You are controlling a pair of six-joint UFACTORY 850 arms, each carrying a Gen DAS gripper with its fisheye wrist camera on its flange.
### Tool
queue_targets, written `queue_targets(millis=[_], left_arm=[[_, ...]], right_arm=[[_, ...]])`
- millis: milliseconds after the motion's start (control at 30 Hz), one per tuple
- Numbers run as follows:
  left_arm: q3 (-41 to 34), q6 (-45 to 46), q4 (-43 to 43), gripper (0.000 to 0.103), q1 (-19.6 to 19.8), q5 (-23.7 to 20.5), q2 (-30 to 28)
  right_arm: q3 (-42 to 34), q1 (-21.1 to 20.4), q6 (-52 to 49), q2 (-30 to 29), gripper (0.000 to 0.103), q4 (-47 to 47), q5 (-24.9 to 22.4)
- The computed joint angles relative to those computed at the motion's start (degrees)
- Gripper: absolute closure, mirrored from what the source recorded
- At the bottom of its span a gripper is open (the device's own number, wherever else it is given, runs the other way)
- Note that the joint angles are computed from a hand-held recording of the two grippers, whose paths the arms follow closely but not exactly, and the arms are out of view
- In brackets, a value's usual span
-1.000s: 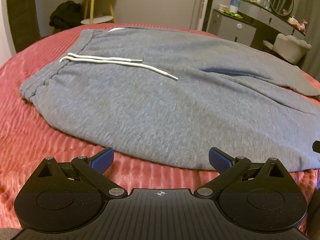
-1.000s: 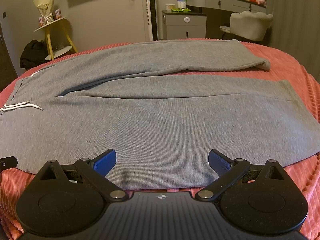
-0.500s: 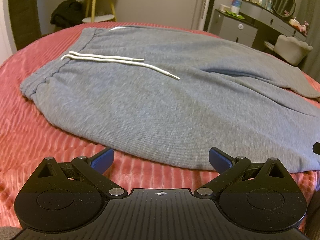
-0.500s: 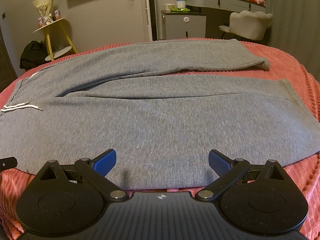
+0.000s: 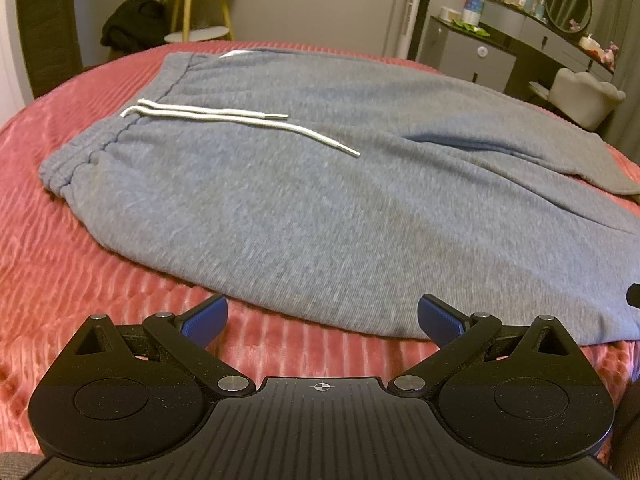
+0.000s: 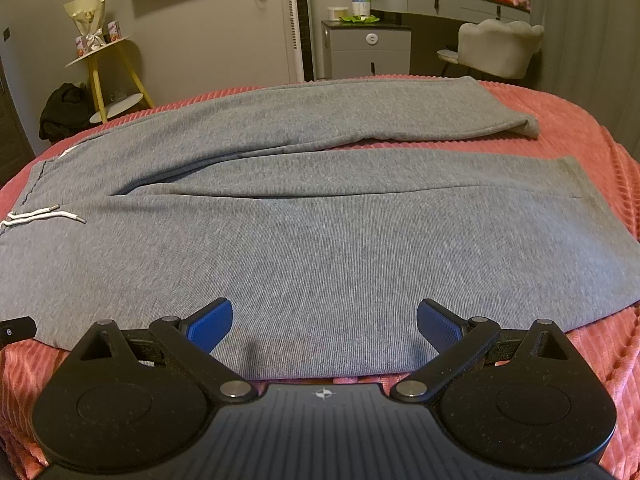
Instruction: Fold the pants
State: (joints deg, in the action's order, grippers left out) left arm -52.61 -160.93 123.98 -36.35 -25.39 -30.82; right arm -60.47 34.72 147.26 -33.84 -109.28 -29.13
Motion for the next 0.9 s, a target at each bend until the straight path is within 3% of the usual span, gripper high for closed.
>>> queue_targets(millis=[900], left_arm=[[-0.4,1.4,-1.8,0.000,0.1,0.8,-0.2]], right_arm=[[0.5,-0.2,3.7,0.2,0.004,-1.7,0.8]])
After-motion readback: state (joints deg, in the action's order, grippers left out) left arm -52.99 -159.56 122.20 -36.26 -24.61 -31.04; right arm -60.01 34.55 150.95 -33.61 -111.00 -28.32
